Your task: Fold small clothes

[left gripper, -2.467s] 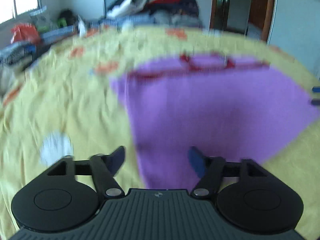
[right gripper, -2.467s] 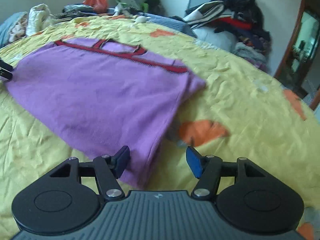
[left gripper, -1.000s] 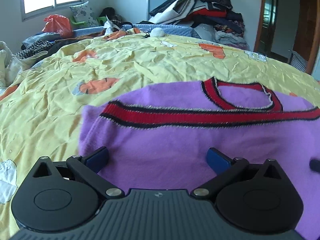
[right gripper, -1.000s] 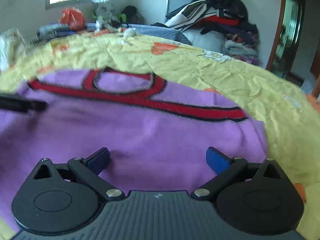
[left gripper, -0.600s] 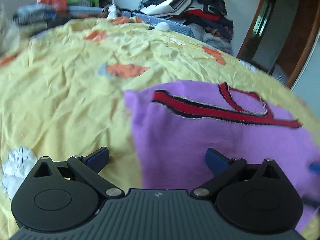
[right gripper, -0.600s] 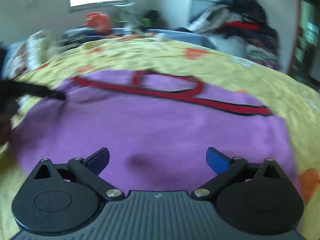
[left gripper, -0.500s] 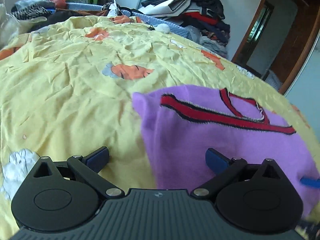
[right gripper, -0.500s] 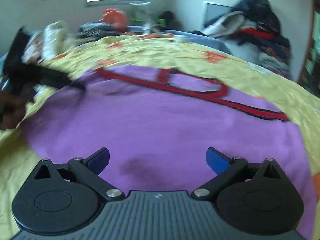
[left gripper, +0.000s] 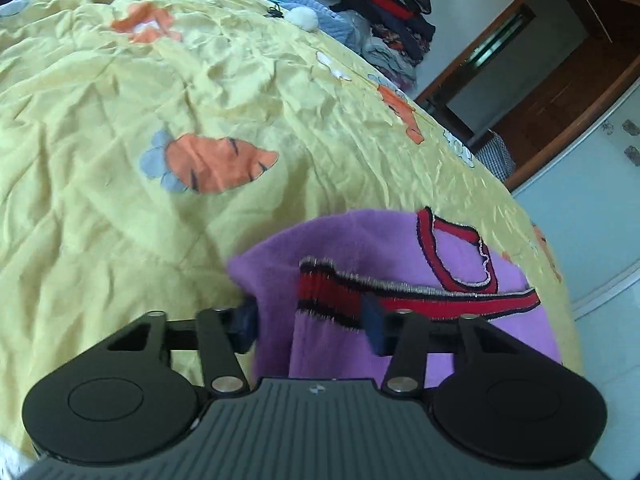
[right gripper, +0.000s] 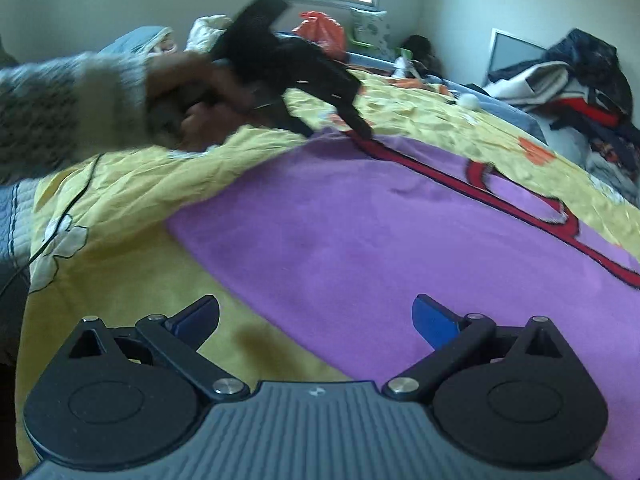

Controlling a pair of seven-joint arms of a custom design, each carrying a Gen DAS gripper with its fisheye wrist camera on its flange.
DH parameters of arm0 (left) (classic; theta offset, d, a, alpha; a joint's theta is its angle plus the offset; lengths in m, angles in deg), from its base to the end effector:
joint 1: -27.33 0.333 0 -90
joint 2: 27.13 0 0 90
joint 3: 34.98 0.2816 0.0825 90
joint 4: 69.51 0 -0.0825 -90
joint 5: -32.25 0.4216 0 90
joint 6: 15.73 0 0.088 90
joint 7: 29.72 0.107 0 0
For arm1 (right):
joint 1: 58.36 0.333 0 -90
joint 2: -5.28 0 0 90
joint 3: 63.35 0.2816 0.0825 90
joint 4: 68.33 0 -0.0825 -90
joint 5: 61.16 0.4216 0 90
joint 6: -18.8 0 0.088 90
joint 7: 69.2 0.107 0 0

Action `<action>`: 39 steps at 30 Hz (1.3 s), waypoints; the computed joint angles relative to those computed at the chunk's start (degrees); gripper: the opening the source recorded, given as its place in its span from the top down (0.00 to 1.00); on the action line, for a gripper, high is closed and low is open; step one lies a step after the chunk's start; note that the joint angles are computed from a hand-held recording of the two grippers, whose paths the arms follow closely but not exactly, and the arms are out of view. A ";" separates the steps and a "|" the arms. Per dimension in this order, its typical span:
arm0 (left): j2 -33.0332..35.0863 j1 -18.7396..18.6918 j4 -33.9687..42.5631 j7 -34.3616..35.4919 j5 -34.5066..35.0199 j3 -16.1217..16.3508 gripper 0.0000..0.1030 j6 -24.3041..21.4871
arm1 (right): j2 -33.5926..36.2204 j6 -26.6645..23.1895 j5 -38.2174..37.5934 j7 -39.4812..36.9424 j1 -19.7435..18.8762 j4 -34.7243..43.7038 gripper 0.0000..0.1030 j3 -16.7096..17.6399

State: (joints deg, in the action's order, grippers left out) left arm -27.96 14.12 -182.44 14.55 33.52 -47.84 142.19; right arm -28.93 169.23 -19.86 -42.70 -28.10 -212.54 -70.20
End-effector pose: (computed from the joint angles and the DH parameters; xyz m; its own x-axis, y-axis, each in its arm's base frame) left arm 0.5726 -0.2818 0.5219 0.1293 -0.8583 0.4966 -0.7500 -0.4122 -0.5172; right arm 0.4383 0.1700 0.5126 0.8238 -0.5634 0.0628 -0.3130 -0.5444 -0.7782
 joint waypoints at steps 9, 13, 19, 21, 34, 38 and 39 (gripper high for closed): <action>2.82 0.80 4.06 11.65 -8.79 0.54 0.84 -3.86 | -0.25 5.97 -0.72 0.38 3.71 -1.07 0.00 3.30; 2.72 0.72 4.22 12.64 -6.96 0.45 0.84 -4.65 | 0.13 11.04 -4.12 1.68 5.45 -2.09 0.00 5.52; 1.44 1.04 1.06 15.93 -13.87 0.47 0.84 -0.84 | 0.36 18.76 -11.05 -2.43 10.58 -5.36 0.36 4.72; 1.32 1.04 0.79 16.19 -14.87 0.49 0.84 -0.45 | 0.86 23.61 -14.45 -2.35 10.75 -6.76 0.47 5.99; 2.05 0.27 6.70 4.53 -1.12 0.35 0.86 -8.66 | 1.12 24.48 -23.03 4.03 14.68 -6.33 0.93 1.44; 2.88 -0.41 10.08 0.33 4.57 0.14 0.86 -11.98 | -0.76 22.58 -19.49 5.61 19.38 -4.34 0.94 -4.78; 2.92 -0.56 10.56 -0.66 5.28 0.12 0.86 -12.65 | -1.19 22.64 -18.05 5.49 20.40 -3.96 0.94 -6.11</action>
